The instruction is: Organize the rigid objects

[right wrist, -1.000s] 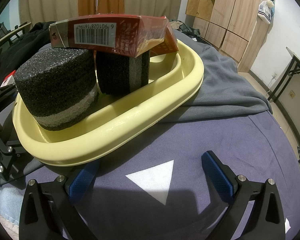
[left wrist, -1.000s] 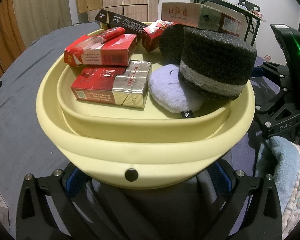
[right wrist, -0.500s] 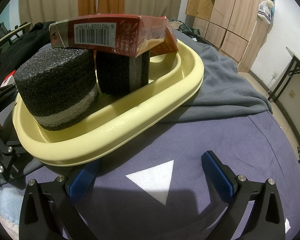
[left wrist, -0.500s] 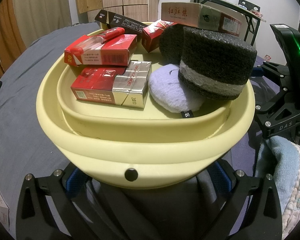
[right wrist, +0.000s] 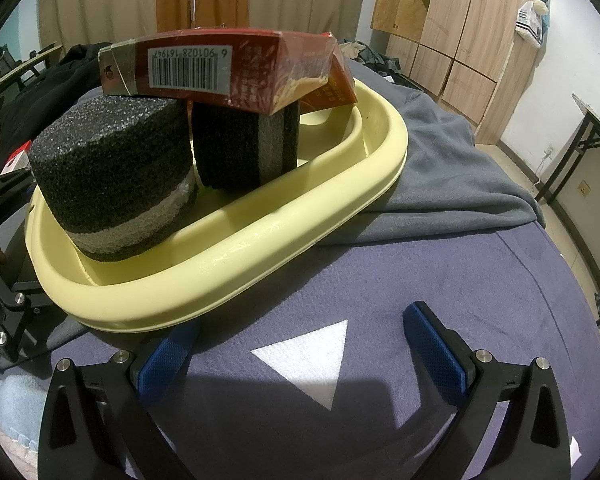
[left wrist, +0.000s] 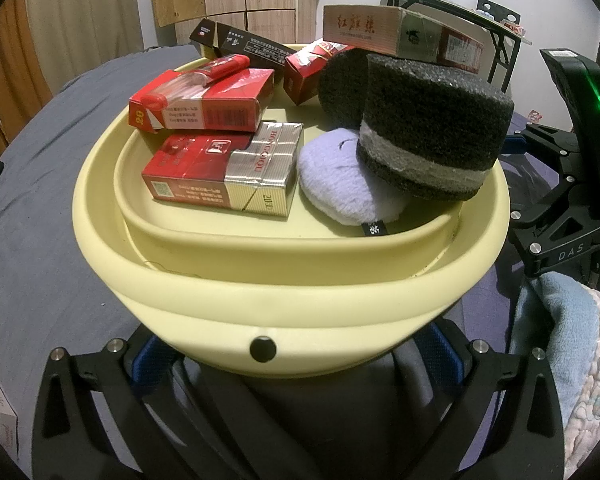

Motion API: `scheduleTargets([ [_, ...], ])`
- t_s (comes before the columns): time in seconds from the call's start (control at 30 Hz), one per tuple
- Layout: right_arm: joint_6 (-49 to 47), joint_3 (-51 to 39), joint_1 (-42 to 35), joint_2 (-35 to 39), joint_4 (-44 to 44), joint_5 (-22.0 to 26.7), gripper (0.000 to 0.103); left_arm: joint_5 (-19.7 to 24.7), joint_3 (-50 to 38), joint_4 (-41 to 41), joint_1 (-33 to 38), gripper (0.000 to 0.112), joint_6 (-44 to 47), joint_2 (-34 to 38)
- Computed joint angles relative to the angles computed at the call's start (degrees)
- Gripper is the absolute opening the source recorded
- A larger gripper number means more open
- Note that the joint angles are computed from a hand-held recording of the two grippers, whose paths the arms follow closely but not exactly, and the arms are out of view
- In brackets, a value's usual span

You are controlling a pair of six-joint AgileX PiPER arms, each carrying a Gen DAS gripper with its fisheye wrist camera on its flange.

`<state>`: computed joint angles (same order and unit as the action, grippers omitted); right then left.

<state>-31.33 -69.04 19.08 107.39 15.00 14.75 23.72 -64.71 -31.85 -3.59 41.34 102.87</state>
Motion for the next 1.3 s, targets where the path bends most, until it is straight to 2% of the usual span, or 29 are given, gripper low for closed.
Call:
scheduleTargets([
  [1.3, -0.08, 0.05, -0.02, -0.04, 0.05, -0.01, 0.103, -0.38, 0.77, -0.21, -0.17, 0.103, 0.10, -0.42],
])
